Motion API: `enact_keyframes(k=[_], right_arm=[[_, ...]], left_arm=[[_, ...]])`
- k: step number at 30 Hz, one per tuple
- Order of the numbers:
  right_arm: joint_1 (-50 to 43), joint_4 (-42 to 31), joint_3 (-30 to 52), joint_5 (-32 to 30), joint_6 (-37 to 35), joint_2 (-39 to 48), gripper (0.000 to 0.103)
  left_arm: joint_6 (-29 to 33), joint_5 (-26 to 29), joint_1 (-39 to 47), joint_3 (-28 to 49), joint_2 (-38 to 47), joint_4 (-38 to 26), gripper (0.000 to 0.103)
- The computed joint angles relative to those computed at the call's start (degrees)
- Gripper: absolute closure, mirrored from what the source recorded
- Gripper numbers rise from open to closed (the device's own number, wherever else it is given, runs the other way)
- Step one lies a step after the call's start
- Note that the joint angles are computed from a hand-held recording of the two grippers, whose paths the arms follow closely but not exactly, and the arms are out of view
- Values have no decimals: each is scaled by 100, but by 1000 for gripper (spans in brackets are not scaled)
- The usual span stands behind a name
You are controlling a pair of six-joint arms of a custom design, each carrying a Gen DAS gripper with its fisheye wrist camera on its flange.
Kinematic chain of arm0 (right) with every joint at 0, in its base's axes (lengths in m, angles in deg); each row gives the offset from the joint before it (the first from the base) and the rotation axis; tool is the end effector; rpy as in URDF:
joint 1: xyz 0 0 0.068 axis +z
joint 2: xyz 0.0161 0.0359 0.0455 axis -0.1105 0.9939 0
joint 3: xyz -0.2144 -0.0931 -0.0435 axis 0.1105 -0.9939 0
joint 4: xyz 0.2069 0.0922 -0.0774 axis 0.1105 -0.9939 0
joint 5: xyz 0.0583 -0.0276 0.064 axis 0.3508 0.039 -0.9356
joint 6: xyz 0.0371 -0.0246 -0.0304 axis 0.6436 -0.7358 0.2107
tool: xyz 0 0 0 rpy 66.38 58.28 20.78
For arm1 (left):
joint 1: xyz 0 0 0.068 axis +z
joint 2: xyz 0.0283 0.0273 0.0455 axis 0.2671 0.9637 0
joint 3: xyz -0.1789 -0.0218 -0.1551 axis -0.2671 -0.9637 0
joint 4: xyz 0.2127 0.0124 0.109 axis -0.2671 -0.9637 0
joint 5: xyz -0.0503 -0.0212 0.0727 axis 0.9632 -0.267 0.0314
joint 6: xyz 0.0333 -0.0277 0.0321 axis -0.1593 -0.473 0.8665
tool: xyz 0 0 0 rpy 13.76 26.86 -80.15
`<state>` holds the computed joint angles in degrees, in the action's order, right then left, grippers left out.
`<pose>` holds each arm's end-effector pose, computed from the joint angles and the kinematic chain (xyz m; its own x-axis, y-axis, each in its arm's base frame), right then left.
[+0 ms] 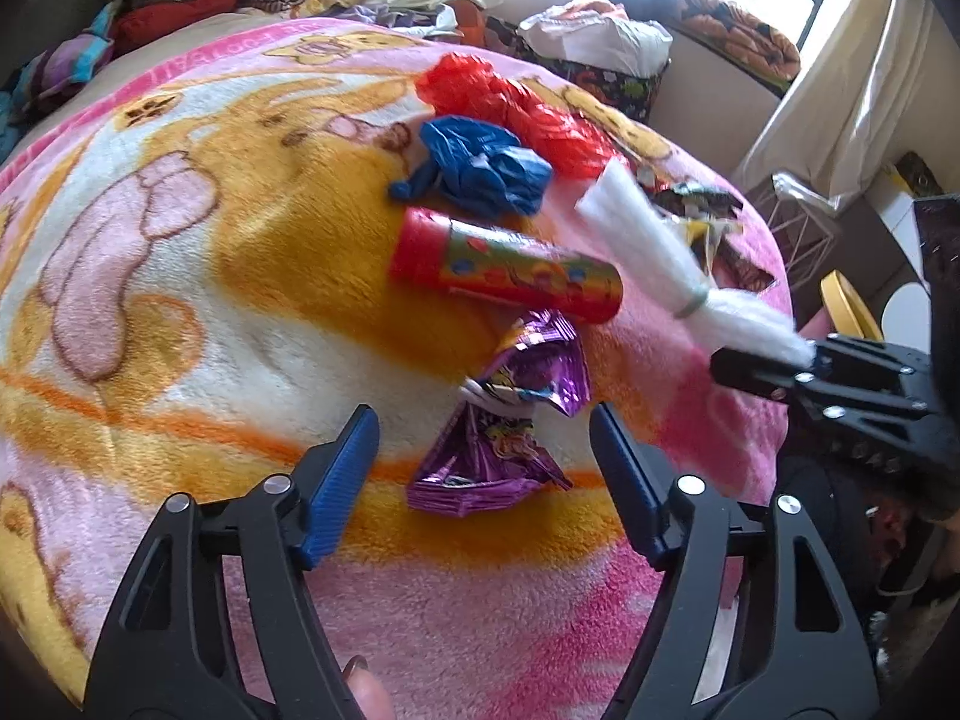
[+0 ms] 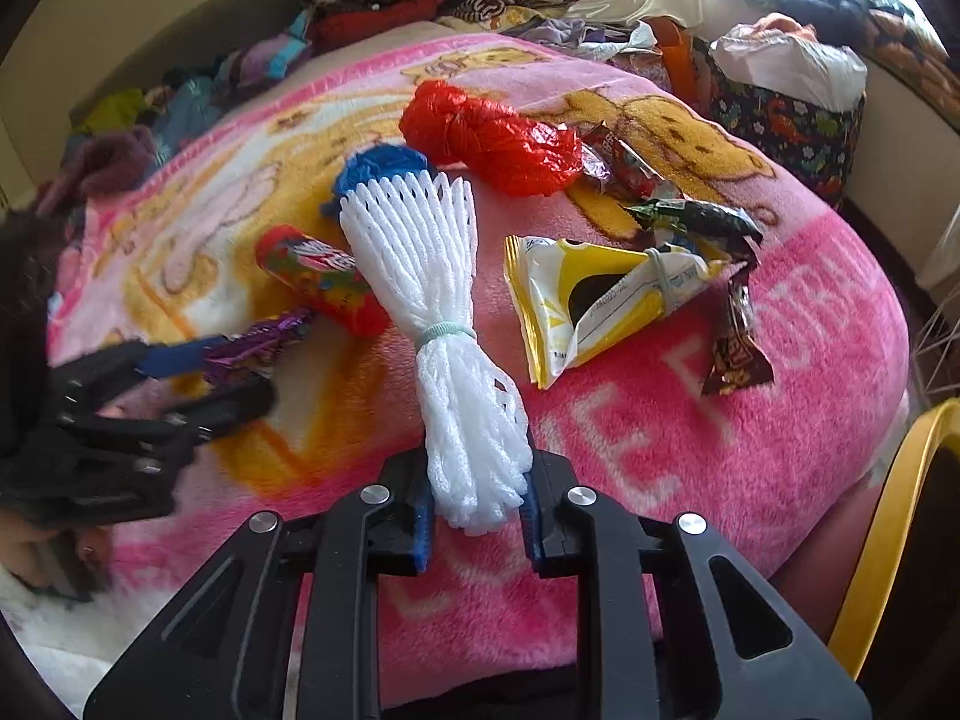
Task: Collect trash
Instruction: 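Grasp the purple candy wrapper with the left tool while the right tool grasps another white mesh net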
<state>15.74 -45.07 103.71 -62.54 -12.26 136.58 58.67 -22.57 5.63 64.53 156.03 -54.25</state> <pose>0.3227 0.1370 0.0247 -0.7829 -0.3098 -0.5396 -0.4454 0.8846 0.1383 0.2723 -0.0520 0.0301 -0.8264 -0.0272 -0.5624 0.1050 0.9739 -0.2014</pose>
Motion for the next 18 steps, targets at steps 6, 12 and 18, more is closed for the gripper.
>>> enact_keyframes(k=[6, 12, 18], right_arm=[[-60, 384, -665, -148, 292, -510, 81], [-92, 676, -1199, -188, 439, -1017, 81], [-150, 844, -1582, -266, 497, -1455, 82]], left_arm=[[10, -232, -113, 101, 129, -64, 60], [55, -110, -83, -22, -88, -29, 64], [27, -4, -121, -207, -663, -148, 67]])
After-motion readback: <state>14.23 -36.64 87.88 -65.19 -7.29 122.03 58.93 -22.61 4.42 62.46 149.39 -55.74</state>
